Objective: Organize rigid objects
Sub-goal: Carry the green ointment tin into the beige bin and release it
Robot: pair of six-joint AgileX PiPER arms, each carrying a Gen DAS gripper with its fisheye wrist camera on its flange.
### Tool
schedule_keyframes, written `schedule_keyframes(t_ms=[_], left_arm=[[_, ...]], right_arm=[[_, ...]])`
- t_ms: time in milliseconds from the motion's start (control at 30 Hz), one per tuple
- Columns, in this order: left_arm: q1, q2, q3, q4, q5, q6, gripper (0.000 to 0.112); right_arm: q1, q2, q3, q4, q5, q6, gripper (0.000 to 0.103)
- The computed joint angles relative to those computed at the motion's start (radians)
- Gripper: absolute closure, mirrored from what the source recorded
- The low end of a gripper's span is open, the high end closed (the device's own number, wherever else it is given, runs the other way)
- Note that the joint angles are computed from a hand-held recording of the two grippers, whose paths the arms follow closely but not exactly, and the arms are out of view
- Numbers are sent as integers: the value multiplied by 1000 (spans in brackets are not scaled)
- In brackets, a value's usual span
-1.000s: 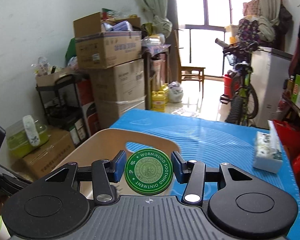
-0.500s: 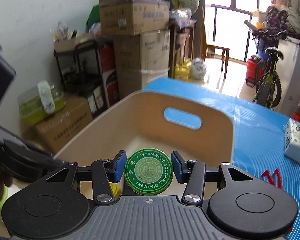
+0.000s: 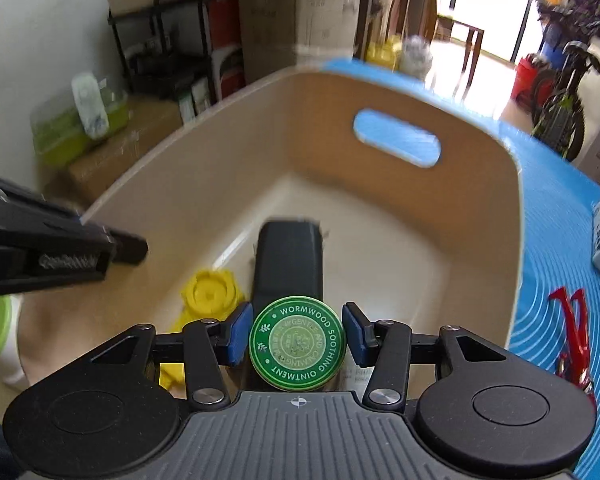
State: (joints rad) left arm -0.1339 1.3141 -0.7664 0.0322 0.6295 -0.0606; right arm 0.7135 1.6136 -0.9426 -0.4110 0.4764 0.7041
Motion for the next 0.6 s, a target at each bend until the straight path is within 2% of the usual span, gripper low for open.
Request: schedule_keyframes(t_ms=[100, 133, 167, 267, 333, 433, 500, 533, 600], left_arm=[[-1, 0, 0, 1, 0, -2, 107], [-1, 0, 0, 1, 0, -1, 107], [1, 0, 0, -1, 0, 2, 107], [-1, 0, 0, 2, 0, -2, 107], [-1, 0, 0, 2, 0, -2, 107], [0, 0, 0, 0, 0, 0, 107], [0, -1, 0, 1, 1, -1, 107], [0, 0, 0, 1, 0, -1, 107], [-1, -1, 0, 2, 1, -2, 107]], right_arm=[[-3, 9, -15, 31, 19, -33, 49], [-2, 4, -8, 28, 18, -31, 47], [3, -4, 2, 3, 14, -5, 39], [-4, -23, 28, 2, -22, -5, 34], [-24, -51, 57, 56, -62, -54, 29], [-43, -90, 90, 59, -96, -48, 28], [-70, -130, 120, 113, -138, -105, 27], [-78, -153, 132, 118, -146, -110, 24], [-119, -208, 164, 239, -183, -236, 21]])
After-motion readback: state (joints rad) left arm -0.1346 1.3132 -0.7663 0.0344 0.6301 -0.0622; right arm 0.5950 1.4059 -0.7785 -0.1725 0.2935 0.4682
